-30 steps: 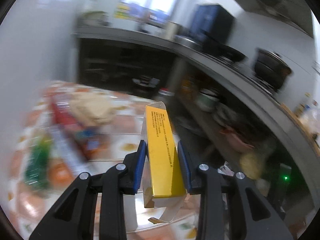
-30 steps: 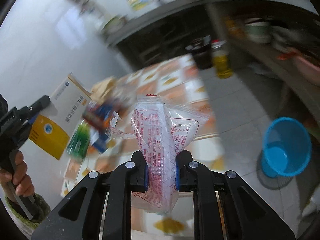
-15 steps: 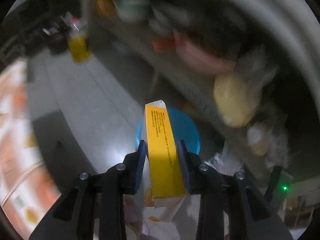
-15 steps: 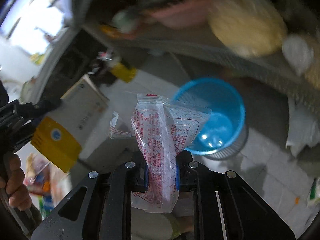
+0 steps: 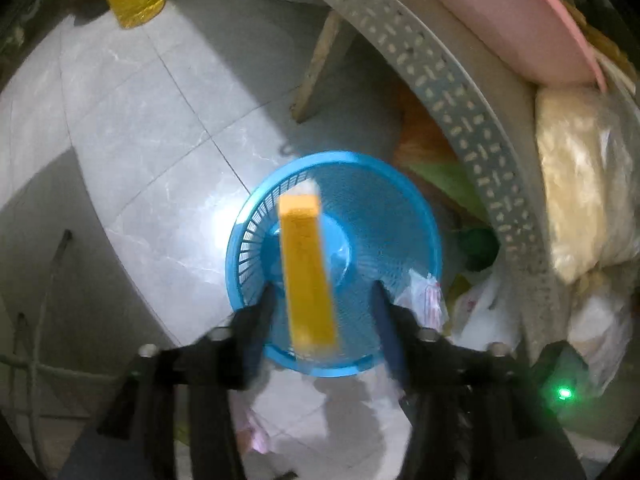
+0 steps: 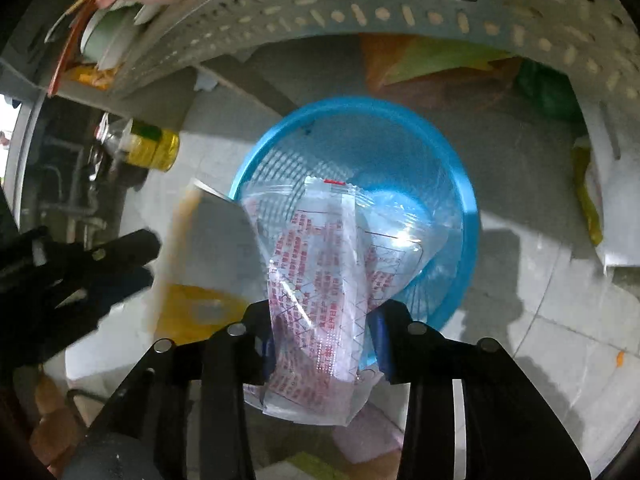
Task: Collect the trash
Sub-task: 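Carry the box and bag to the blue wastebasket and open both tools, then grasp the tan crumpled paper with the right tool and lift it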
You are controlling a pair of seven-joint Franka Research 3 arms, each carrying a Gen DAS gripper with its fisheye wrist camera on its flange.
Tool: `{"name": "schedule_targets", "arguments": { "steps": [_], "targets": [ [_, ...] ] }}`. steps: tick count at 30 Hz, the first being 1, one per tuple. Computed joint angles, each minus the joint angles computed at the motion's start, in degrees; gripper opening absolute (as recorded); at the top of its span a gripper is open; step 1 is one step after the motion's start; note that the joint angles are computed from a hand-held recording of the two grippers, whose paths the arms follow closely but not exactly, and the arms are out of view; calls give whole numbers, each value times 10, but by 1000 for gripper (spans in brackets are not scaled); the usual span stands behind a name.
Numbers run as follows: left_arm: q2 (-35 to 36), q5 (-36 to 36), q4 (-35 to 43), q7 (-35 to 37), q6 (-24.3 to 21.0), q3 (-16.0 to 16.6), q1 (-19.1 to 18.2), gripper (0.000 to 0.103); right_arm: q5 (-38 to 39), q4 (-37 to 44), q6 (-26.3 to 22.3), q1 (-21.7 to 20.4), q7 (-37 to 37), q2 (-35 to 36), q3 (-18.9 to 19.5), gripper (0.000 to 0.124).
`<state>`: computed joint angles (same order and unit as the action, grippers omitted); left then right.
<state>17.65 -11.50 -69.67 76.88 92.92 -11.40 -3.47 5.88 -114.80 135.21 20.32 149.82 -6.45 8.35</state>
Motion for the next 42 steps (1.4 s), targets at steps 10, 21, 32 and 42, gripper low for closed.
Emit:
{"name": "schedule_targets", "arguments": {
  "steps": [10, 21, 32, 42],
  "targets": [
    [-82, -66, -7, 48, 35, 12, 33, 63, -80, 19, -10, 3, 3, -7, 14, 52],
    [-355, -151, -178, 171, 81, 108, 56, 74, -142, 39, -10, 18, -30, -9, 18, 60],
    [-589, -51, -359, 226, 99, 204, 35, 87, -265, 78, -117, 28, -27, -86, 107, 90],
    [-700, 34, -410, 191, 125, 270, 55, 98, -460, 381, -298, 134, -89, 91, 160, 95]
  ]
}}
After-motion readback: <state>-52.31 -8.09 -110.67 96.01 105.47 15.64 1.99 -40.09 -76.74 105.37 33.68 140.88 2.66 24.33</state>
